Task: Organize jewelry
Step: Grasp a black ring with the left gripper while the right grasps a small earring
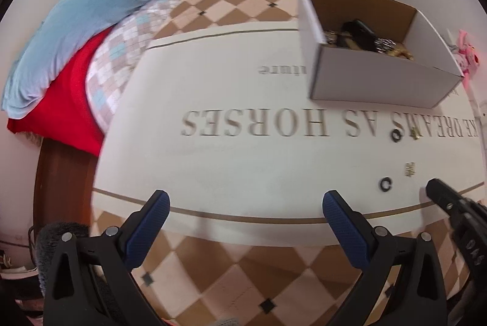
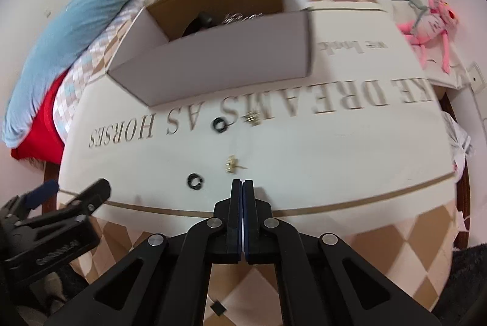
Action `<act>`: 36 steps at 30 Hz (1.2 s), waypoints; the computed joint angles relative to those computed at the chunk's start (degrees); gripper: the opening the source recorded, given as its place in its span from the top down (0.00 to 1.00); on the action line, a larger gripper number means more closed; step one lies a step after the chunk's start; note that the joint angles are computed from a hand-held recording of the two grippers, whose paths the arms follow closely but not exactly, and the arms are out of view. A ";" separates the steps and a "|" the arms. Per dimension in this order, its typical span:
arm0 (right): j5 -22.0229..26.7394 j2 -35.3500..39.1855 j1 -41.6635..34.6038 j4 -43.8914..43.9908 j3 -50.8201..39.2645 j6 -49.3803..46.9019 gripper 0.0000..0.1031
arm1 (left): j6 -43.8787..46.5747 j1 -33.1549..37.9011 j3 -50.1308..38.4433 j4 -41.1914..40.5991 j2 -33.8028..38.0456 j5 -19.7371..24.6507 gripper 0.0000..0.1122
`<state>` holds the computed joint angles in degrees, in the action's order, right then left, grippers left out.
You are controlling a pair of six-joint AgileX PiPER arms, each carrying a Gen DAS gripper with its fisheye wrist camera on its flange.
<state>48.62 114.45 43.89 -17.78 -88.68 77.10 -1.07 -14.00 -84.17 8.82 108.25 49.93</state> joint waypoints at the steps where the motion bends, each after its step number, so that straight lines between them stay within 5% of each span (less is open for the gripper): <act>1: -0.87 -1.33 -0.24 -0.40 1.68 1.10 1.00 | 0.37 -0.40 -0.17 -0.80 0.19 0.26 0.08; 11: -0.50 -10.24 -3.95 -1.07 12.68 5.61 0.98 | 5.35 -7.14 -0.02 -9.76 1.48 0.03 0.14; 24: -0.01 -12.26 -5.63 0.70 16.91 5.77 0.92 | 9.15 -11.16 -0.73 -9.99 3.12 -2.62 0.91; 27: 0.47 -11.54 -5.27 0.67 15.67 5.34 0.88 | 9.96 -10.31 -1.55 -10.29 3.79 -2.52 0.91; 31: -1.33 -11.31 -4.76 0.68 14.20 4.57 0.54 | 11.78 -6.65 -1.44 -11.06 2.85 -1.67 0.91; 36: -4.47 -8.43 -4.04 2.29 9.67 1.51 0.53 | 12.00 -0.83 -1.01 -9.10 1.55 -1.38 0.91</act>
<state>44.16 106.03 39.85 -15.50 -79.01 78.61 10.93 -14.83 -85.19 -0.28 109.81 48.55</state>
